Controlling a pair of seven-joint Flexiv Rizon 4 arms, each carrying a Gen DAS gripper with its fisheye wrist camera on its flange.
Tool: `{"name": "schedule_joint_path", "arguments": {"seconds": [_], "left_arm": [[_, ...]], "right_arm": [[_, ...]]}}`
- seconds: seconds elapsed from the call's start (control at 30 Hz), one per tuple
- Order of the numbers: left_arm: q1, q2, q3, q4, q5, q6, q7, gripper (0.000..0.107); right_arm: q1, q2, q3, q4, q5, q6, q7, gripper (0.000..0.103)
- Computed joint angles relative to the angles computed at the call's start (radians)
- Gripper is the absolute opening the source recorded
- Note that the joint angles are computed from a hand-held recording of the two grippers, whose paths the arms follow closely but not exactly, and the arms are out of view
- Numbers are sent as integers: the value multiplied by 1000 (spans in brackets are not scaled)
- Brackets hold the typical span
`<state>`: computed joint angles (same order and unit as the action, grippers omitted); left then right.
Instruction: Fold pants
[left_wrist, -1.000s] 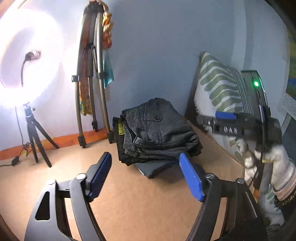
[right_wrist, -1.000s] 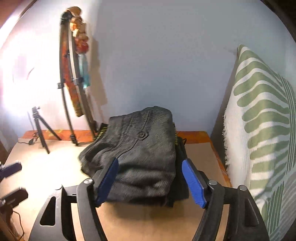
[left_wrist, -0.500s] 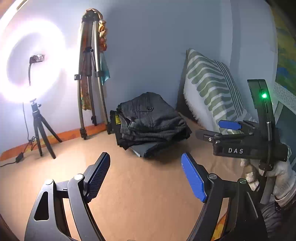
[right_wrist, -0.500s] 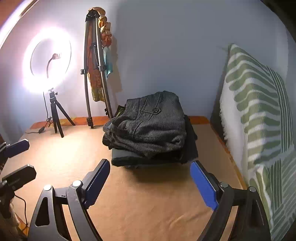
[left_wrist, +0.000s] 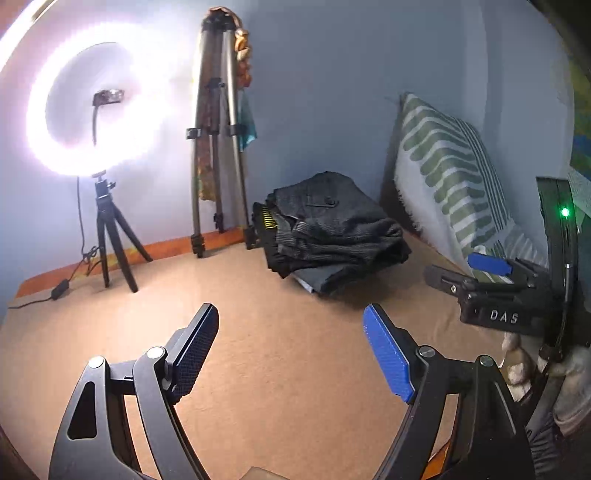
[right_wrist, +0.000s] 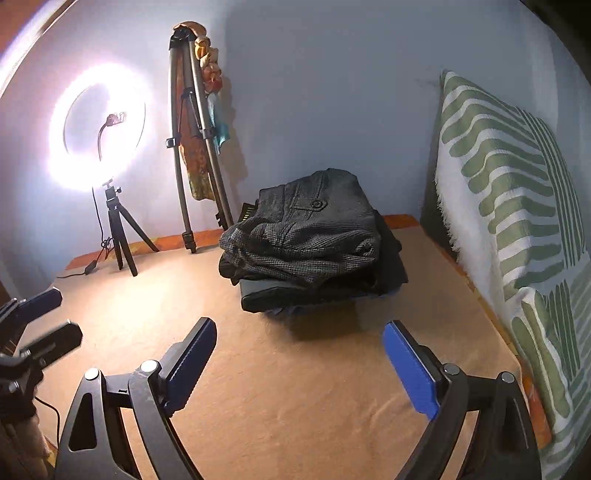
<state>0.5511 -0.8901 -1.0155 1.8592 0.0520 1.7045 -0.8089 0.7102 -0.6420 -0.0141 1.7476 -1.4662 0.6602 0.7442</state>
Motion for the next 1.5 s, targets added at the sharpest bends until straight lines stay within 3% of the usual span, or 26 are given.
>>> {"name": "schedule_joint_path", "arguments": {"seconds": [0.23,0.53,0.93,1.5], "left_arm": [[-11,25,42,-3,-28,-17,-20,81],[-24,53,99,17,-15,20,-31,92],[-1,71,107,17,-71,-41,-50,92],[12,78,115,36,-42,8,-59,92]], "right_arm": [[-11,-10,-7,-4,-36,48,55,97],[31,-11,-4,-14,4,-76,29,103],[48,-29,-8,-37,20,-98,-1,103],[63,-52,-19,-70,33,-95,-37,103]]}}
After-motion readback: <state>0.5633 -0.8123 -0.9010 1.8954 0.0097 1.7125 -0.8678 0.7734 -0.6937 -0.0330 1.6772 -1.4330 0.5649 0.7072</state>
